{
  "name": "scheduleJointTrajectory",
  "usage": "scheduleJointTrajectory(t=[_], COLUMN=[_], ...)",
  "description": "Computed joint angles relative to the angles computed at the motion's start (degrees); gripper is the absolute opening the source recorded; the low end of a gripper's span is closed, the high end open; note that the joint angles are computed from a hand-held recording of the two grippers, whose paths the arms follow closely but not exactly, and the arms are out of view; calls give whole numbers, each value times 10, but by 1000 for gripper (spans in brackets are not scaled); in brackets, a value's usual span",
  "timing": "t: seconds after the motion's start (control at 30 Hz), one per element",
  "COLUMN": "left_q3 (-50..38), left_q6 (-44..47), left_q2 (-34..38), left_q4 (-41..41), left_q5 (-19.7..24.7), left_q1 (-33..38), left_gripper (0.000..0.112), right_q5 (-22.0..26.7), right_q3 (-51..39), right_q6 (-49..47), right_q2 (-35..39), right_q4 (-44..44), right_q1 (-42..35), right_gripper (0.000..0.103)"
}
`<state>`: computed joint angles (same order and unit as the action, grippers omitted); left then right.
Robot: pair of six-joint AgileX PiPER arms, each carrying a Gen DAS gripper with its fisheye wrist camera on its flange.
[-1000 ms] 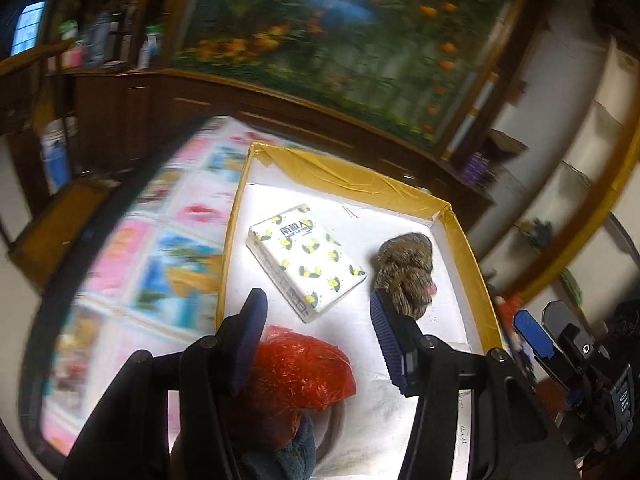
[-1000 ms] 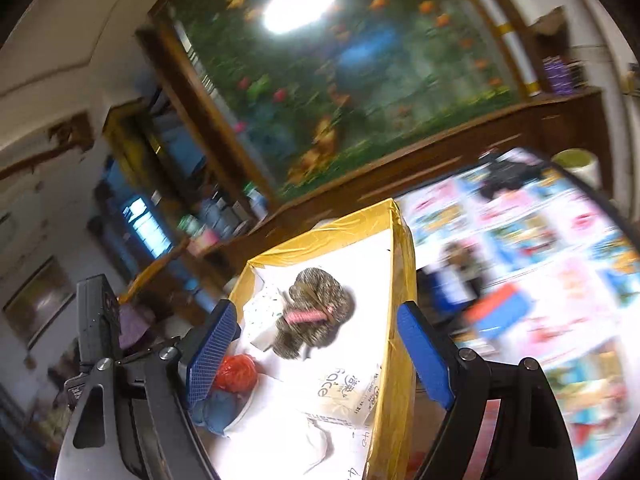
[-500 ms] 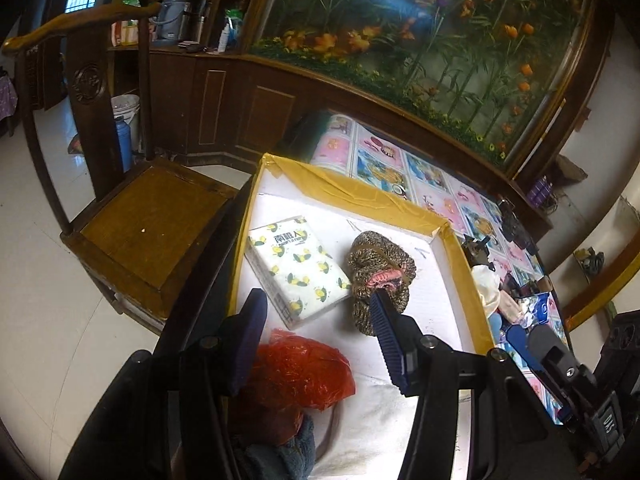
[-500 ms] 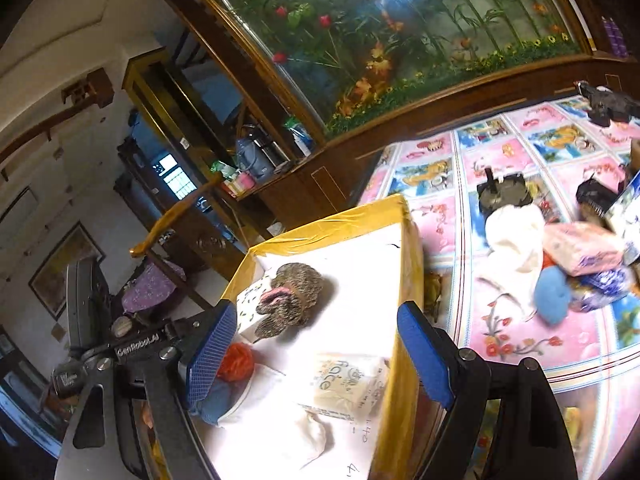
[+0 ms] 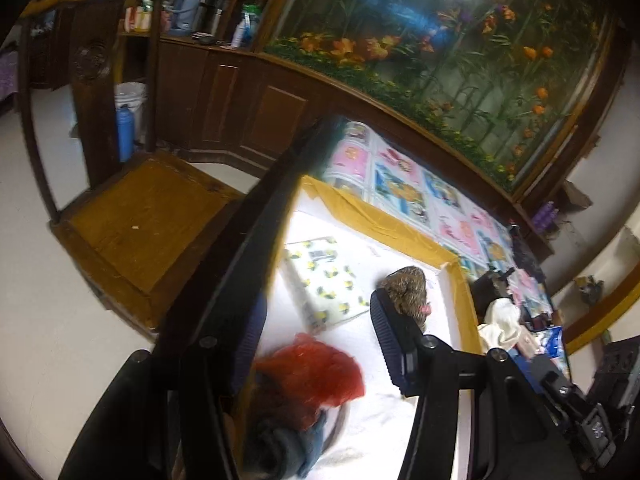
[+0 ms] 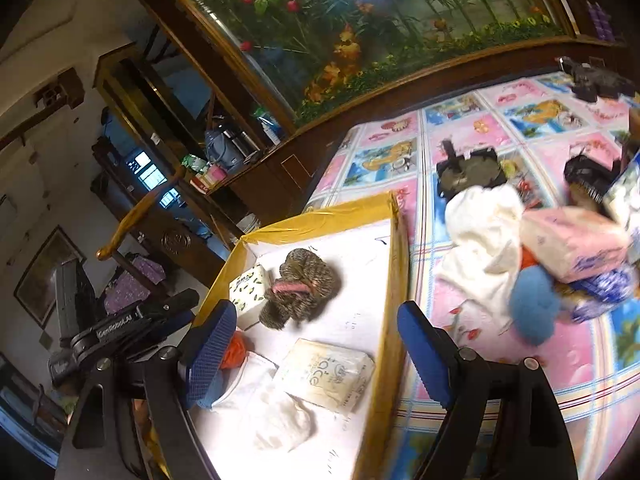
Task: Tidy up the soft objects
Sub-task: 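Open the left gripper and move both grippers back over the pile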
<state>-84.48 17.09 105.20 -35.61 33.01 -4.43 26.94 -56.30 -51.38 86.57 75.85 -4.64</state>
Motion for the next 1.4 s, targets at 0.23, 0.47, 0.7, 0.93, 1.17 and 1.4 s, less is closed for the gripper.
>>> scheduleJointTrajectory(t=[0.23, 0.47, 0.7, 0.93, 1.17, 1.4], left_q3=[146, 167, -60, -190, -188, -217], left_q6=[49, 114, -102, -223, -206, -196], left_q2=[-172, -195, 22, 171, 174, 190], left_q4=[-20, -93, 68, 187, 180, 163], left_q5=[-55, -49, -23, -9, -38, -9], left_q1=[-19, -201, -372, -411, -412, -405], left_gripper=[54, 71, 71, 71, 71, 71], right_q5=[195, 335, 281, 304, 315, 311], right_q3=[24, -16, -211, -348, -272, -254], right_q6=[-41, -85, 10, -48, -150, -161], right_q2=[-60, -20, 149, 288, 267, 253], right_q4=[-67, -66, -175, -129, -73, -83], right_q1=[-205, -470, -521, -527, -529, -523], right_gripper=[87, 86, 89, 89, 89, 89])
